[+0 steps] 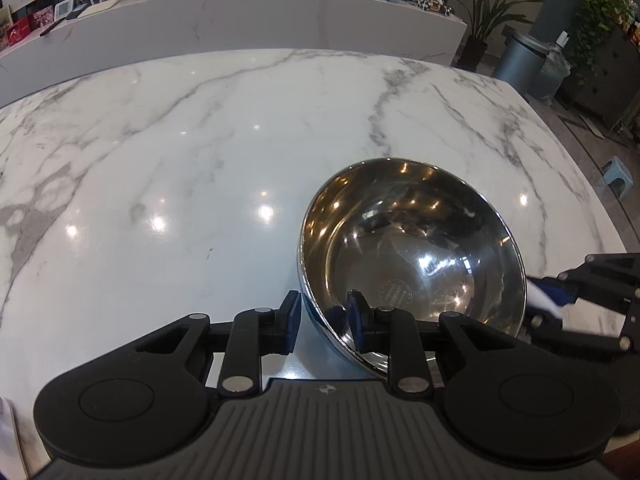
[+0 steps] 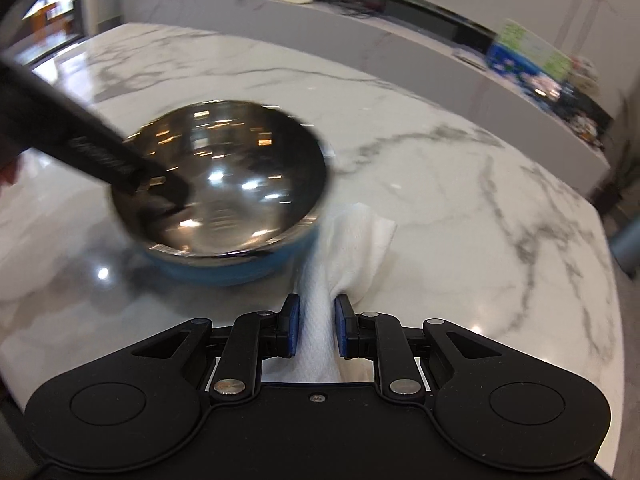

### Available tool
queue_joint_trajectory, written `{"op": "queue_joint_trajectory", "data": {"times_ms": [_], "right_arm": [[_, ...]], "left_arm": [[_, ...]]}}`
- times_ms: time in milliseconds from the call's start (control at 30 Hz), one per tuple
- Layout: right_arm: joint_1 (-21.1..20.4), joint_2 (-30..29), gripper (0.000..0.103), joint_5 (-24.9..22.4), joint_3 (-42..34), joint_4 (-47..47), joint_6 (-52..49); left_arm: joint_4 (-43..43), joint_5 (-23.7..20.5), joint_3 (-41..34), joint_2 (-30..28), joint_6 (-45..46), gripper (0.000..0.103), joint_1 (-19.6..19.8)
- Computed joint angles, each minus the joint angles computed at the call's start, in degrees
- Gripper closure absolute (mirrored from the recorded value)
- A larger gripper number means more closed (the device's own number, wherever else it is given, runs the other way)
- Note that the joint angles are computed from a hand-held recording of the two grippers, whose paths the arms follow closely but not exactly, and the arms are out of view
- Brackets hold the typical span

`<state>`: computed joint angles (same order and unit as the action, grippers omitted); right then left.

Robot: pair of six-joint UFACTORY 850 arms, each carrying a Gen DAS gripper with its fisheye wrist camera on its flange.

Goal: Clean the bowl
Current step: 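Regrip the cloth and keep wiping the blue outer wall with the right gripper, then release the cloth on the table with the right gripper while the left gripper releases the bowl rim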

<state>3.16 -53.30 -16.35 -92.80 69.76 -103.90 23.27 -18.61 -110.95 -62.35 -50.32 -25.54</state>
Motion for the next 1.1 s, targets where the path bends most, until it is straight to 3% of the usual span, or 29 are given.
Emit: {"op": "queue_joint_trajectory", "data": {"times_ms": [133,233,433,533,600,967,1100], "right_arm": [[0.2,-0.6,0.087,3.1,-0.7,-3.5,6.4],[0.2,-1.8,0.086,2.4,-2.5,-14.3,18.7],[-0.1,-2.5,0.085,0.9,-3.6,-17.5,24.6],[-0.1,-2.3,0.075,1.1,-3.6,-18.6,27.2],[0.0,-1.7,0.062,2.0,-2.9,-15.9,25.2],[0.4,1.9,0.033,6.3,1.8,11.4,3.2],[0.4,3.7,0.033,5.6,4.4,24.4,-8.0]], "left_arm": [[5.6,1.1,1.1,0.6,-5.5,0.064,-0.3],[9.9,2.3,2.1,1.1,-9.5,0.058,-0.5],[19.0,5.2,4.8,2.7,-18.3,0.044,-0.6],[26.9,6.5,6.7,3.8,-26.2,0.035,-0.6],[33.5,7.1,8.1,4.7,-33.0,0.034,-0.6],[64.8,8.0,14.2,8.6,-63.6,0.022,-1.1],[78.4,7.9,16.4,10.0,-77.5,0.022,-1.1]]}}
